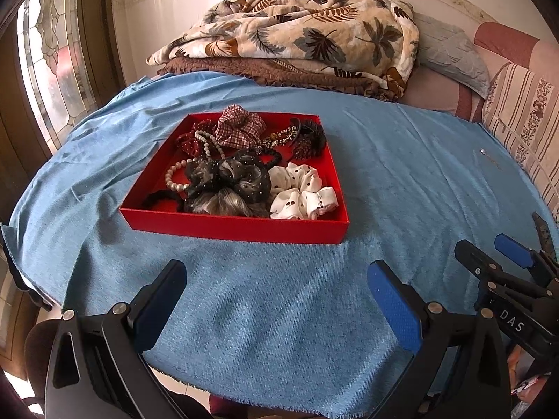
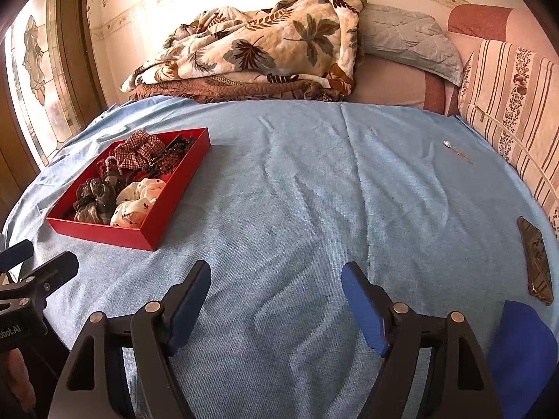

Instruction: Organize jewelry

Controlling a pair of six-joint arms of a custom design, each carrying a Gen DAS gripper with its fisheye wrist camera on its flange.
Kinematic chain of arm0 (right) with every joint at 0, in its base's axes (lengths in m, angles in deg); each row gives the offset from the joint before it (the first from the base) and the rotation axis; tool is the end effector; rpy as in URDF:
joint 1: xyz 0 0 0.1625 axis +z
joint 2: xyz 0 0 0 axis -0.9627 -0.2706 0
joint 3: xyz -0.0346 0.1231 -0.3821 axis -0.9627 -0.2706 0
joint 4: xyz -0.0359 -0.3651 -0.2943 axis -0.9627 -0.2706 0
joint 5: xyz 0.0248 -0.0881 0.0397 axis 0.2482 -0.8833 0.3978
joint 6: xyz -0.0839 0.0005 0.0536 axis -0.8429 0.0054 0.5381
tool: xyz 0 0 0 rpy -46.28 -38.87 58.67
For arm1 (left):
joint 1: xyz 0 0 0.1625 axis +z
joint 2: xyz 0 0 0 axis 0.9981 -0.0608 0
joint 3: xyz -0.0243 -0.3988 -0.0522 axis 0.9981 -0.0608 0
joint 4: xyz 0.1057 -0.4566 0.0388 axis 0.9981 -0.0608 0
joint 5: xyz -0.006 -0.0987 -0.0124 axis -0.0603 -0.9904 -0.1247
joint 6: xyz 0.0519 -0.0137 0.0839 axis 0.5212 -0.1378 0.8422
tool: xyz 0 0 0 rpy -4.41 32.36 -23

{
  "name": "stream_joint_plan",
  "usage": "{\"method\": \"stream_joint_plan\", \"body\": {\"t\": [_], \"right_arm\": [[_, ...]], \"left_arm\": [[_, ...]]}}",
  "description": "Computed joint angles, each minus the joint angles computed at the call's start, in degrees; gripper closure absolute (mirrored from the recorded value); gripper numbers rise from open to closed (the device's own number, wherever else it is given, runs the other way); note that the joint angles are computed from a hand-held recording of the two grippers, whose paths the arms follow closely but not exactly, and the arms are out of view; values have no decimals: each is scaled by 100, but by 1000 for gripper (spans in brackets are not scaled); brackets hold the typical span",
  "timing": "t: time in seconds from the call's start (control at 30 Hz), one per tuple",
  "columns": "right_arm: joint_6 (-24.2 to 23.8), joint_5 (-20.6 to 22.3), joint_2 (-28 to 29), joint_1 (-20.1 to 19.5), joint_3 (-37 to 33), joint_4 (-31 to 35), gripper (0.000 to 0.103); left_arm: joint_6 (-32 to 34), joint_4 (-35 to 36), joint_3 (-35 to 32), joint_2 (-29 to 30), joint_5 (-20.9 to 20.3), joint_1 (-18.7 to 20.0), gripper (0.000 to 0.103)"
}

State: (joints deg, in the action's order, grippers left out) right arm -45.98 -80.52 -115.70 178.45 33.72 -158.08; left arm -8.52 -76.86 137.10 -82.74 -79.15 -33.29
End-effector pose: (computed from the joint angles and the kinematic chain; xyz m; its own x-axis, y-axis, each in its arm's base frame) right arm 0.2491 -0.6239 0.0519 -0.6845 -0.3828 0.6205 -0.6640 0.6786 -0.3139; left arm -0.1188 -0.5369 0.2016 -0.6600 -0.3569 -0.6611 0.2959 0.6853 -0.6654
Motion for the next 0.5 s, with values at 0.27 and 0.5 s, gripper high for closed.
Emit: {"method": "stream_joint_plan", "body": {"t": [0.27, 0.5], "right_arm": [[-47, -44, 18, 26, 20, -27, 20], [-81, -66, 38, 38, 27, -68, 20]], "left_arm": [[-65, 105, -19, -13, -126, 43, 0], [-105, 164, -28, -32, -196, 78, 0]]}}
